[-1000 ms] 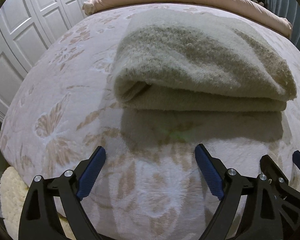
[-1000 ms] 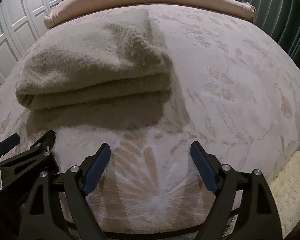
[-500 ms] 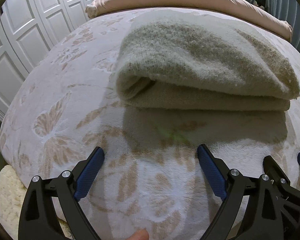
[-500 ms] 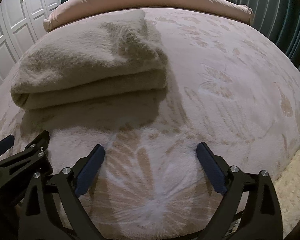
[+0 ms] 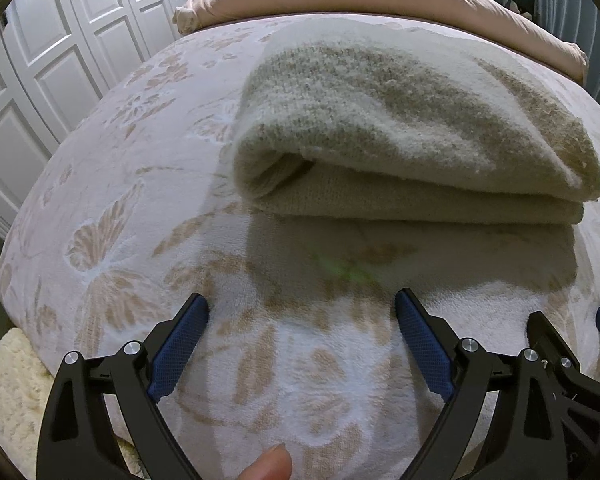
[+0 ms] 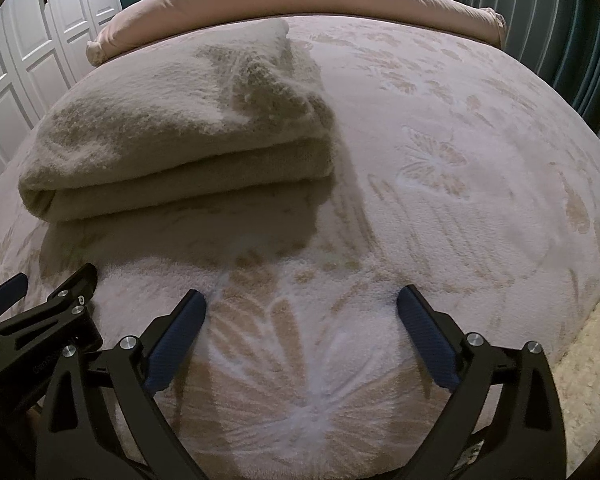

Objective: Fold small clothes

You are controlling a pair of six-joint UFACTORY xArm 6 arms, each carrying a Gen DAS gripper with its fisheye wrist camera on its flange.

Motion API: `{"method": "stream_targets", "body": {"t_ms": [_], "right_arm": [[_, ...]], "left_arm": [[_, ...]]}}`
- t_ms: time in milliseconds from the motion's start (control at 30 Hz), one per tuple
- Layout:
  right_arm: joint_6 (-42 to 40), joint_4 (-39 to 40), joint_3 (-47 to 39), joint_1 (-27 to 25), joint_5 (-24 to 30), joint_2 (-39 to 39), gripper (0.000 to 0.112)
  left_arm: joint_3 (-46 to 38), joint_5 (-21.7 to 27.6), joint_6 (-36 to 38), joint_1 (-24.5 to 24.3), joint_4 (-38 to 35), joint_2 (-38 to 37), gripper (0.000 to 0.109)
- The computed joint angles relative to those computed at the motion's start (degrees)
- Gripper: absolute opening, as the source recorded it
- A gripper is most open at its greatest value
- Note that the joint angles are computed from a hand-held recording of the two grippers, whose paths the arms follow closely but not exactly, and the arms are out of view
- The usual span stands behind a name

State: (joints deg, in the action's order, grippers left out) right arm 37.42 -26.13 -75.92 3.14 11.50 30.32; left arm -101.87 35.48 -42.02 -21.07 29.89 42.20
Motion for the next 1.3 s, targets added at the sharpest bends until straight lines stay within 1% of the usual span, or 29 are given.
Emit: {"method": "stream_targets", "body": {"t_ms": [667, 900, 1300], "right_arm": [[-2.04, 2.12, -1.32, 0.01, 0.76, 0.86, 0.096], [-2.79, 3.04, -1.64, 0.07, 1.2, 1.04, 0.096], [-2.57, 3.04, -1.82, 0.23, 1.54, 1.07, 0.096]], "left_arm": [[-0.55, 0.79, 1.4, 0.15, -1.16, 0.27, 0.092], [-1.22, 1.86, 3.07, 0.26, -2.52, 0.53, 0.092], [-1.69, 2.23, 3.28, 0.17, -2.77, 0.79, 0.092]]}}
